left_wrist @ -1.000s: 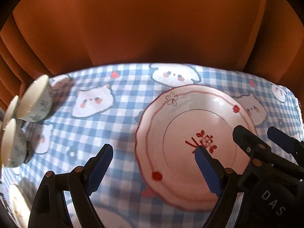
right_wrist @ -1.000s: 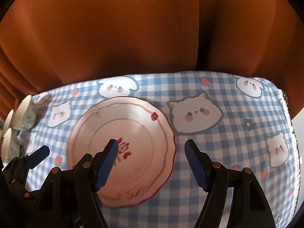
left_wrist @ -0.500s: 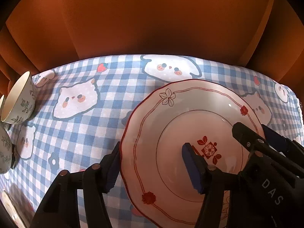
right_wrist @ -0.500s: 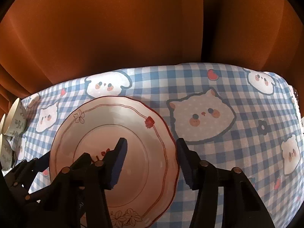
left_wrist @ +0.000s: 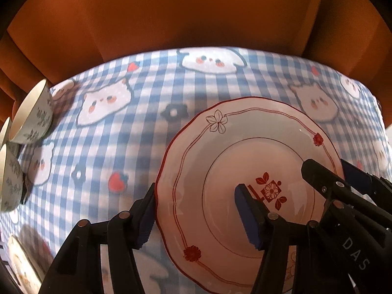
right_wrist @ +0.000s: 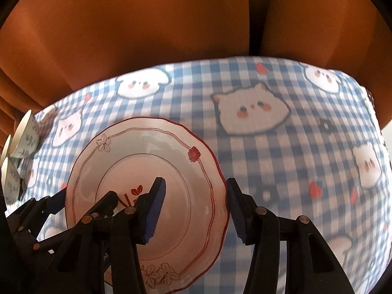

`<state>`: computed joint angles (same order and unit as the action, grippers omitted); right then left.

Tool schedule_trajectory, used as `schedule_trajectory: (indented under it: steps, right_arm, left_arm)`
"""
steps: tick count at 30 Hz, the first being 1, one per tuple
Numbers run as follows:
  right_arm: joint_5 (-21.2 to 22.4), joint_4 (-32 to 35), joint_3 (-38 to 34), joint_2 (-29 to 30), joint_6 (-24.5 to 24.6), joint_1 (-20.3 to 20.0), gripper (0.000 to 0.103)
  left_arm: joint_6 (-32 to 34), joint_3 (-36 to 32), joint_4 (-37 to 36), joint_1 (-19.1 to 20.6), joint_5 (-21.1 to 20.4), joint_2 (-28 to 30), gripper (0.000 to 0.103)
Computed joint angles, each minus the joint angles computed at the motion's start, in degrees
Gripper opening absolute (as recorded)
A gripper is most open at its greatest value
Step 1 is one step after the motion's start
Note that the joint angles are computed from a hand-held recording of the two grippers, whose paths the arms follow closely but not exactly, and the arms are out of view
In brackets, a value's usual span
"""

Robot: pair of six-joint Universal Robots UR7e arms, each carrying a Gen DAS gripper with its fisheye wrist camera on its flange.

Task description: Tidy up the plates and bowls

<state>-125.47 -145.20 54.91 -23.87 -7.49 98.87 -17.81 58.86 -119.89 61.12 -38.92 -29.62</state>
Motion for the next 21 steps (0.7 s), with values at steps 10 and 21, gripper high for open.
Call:
schedule_trajectory:
  steps: [10, 21]
  right_arm:
    - [-0.40, -2.63, 14.13, -7.42, 3.98, 1.20, 0.054]
    - [1.04, -3.78, 18.35, -9.94, 2.39, 1.06, 0.043]
  left_arm:
    - [-5.07, 11.94, 0.80, -1.73, -1.43, -7.56, 0.062]
    - [-9.14, 13.66, 0.81, -1.77, -1.74, -9.16, 0.056]
